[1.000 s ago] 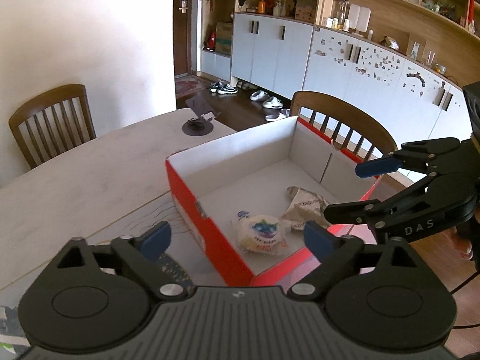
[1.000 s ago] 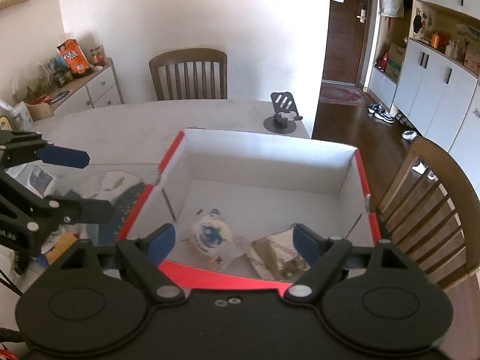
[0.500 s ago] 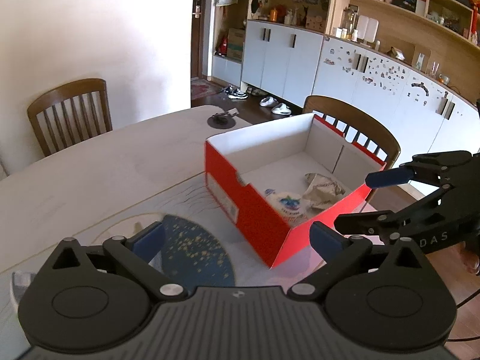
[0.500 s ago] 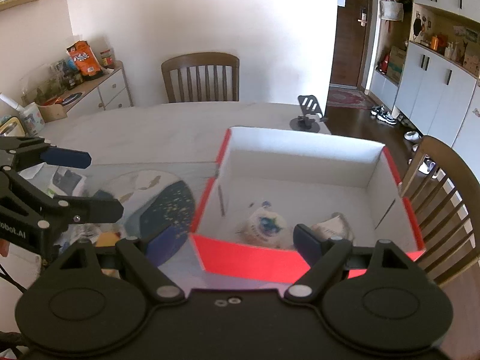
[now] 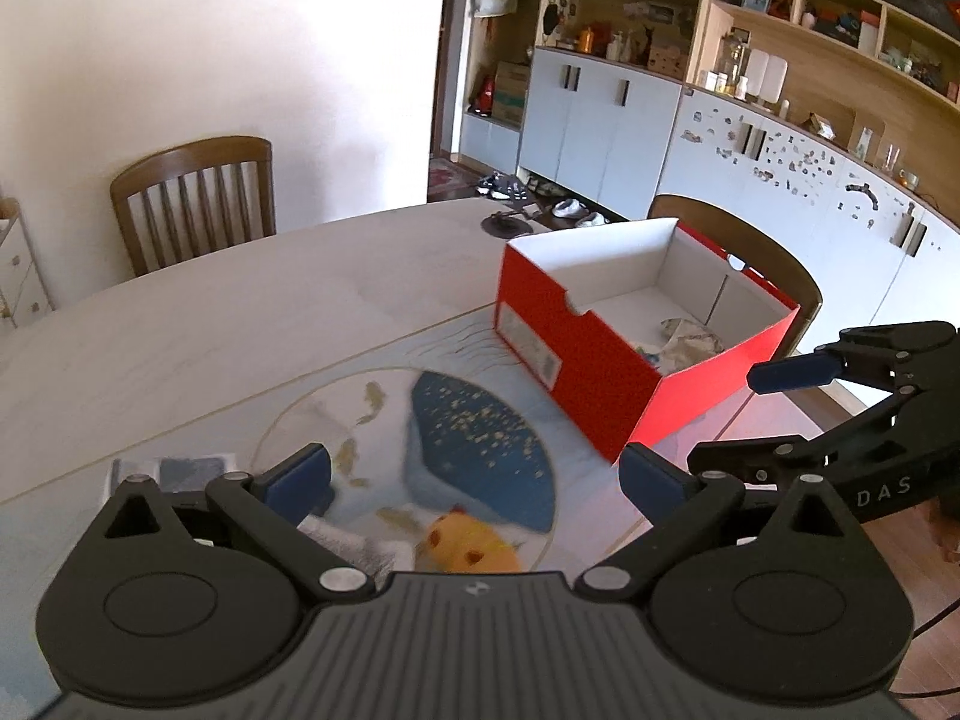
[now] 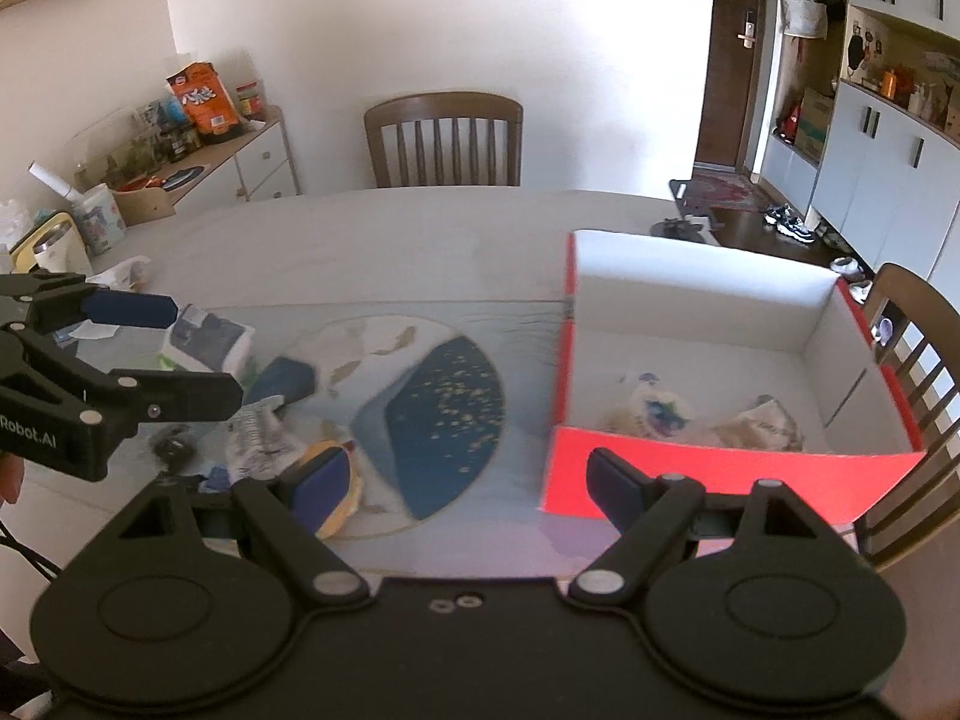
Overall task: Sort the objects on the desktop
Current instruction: 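Withdraw both tools from the box back over the table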
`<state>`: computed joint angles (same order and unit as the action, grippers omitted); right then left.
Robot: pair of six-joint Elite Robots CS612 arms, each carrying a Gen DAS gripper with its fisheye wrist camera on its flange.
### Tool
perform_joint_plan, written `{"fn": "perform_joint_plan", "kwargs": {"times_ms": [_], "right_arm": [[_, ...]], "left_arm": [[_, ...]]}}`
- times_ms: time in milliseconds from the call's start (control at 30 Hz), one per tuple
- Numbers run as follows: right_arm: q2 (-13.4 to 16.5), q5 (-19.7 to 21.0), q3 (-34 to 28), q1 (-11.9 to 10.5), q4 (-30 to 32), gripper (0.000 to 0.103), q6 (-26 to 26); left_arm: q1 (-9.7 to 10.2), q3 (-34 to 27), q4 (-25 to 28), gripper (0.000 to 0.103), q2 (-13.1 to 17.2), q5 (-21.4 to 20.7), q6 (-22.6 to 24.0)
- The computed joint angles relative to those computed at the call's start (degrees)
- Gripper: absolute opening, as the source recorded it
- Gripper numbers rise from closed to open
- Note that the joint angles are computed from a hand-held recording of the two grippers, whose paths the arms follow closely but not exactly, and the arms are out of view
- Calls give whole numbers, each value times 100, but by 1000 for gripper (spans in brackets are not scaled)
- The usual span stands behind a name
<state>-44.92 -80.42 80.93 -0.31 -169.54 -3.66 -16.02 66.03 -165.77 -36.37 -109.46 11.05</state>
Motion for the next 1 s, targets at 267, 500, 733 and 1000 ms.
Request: {"fn": "perform_joint_plan", "kwargs": {"times_ms": [267, 500, 733, 1000], "right_arm": [[37, -120, -36, 209, -6, 86, 63], [41, -290, 26, 332, -68, 86, 179], [60, -526, 128, 412, -45, 86, 374], [146, -737, 151, 500, 63, 86, 479]], "left_arm": [[183, 108, -85, 103, -28, -125, 26], [317, 139, -90, 103, -10, -160, 103], [421, 221, -171, 103, 31, -17, 144], [467, 467, -255, 103, 6, 18, 169]]}}
